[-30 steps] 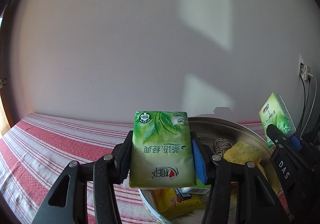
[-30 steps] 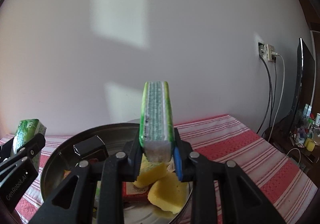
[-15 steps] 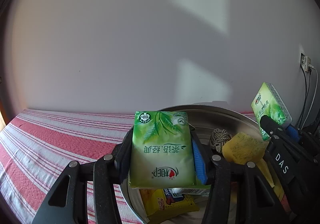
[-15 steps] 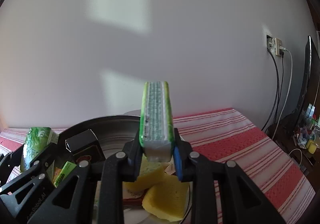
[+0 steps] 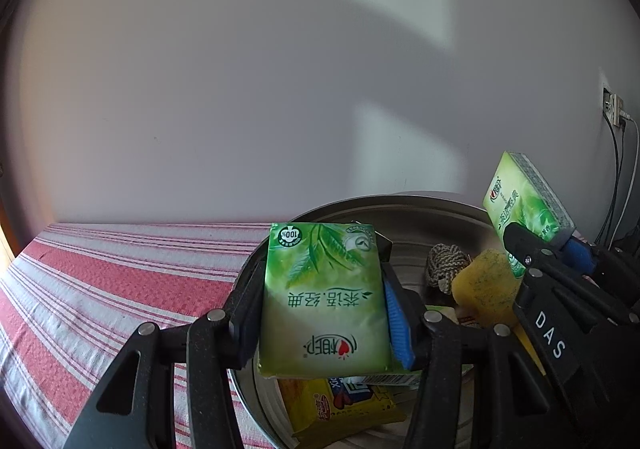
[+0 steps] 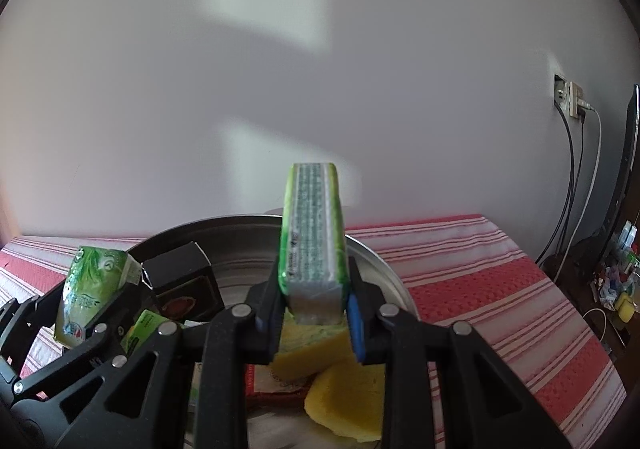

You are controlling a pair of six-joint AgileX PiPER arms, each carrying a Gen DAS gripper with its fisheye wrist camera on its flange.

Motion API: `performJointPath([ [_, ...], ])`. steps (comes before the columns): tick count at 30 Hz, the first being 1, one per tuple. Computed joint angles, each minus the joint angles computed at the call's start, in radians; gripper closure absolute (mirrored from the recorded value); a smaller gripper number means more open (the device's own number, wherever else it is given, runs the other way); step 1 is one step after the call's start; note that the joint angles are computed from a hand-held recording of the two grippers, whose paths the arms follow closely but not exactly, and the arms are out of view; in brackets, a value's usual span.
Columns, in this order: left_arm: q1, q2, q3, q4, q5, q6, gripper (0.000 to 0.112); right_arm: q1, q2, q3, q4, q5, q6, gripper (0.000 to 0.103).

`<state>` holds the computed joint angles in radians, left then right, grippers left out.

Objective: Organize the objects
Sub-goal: 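Lower both tissue packs into the tin and open both tools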

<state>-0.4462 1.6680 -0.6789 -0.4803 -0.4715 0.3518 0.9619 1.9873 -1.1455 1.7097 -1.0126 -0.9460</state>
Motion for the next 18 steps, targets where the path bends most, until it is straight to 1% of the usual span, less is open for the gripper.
performJointPath([
  [3,-0.001,0.007,-0.005,-0.009,0.002,0.006,0.058,-0.008,0.01,-0.014,0.009,0.02,-0.025,0.076],
  [6,-0.04,0.002,0.014,-0.072,-0.018,0.042,0.058,-0.019,0.007,-0.012,0.009,0.046,-0.027,0.076],
  [7,-0.033,-0.018,0.028,-0.07,-0.011,0.046,0.058,-0.021,0.007,-0.013,0.012,0.051,-0.032,0.076],
  [11,-0.033,-0.012,0.015,-0.077,0.006,0.048,0.058,-0.037,-0.002,-0.007,0.004,0.103,-0.036,0.076],
  [13,-0.044,-0.003,0.003,-0.108,0.01,0.075,0.057,-0.045,-0.009,0.001,-0.005,0.135,-0.027,0.076],
  [18,-0.085,-0.003,0.0,-0.174,-0.007,0.144,0.058,-0.046,-0.001,-0.01,-0.006,0.14,-0.041,0.076],
])
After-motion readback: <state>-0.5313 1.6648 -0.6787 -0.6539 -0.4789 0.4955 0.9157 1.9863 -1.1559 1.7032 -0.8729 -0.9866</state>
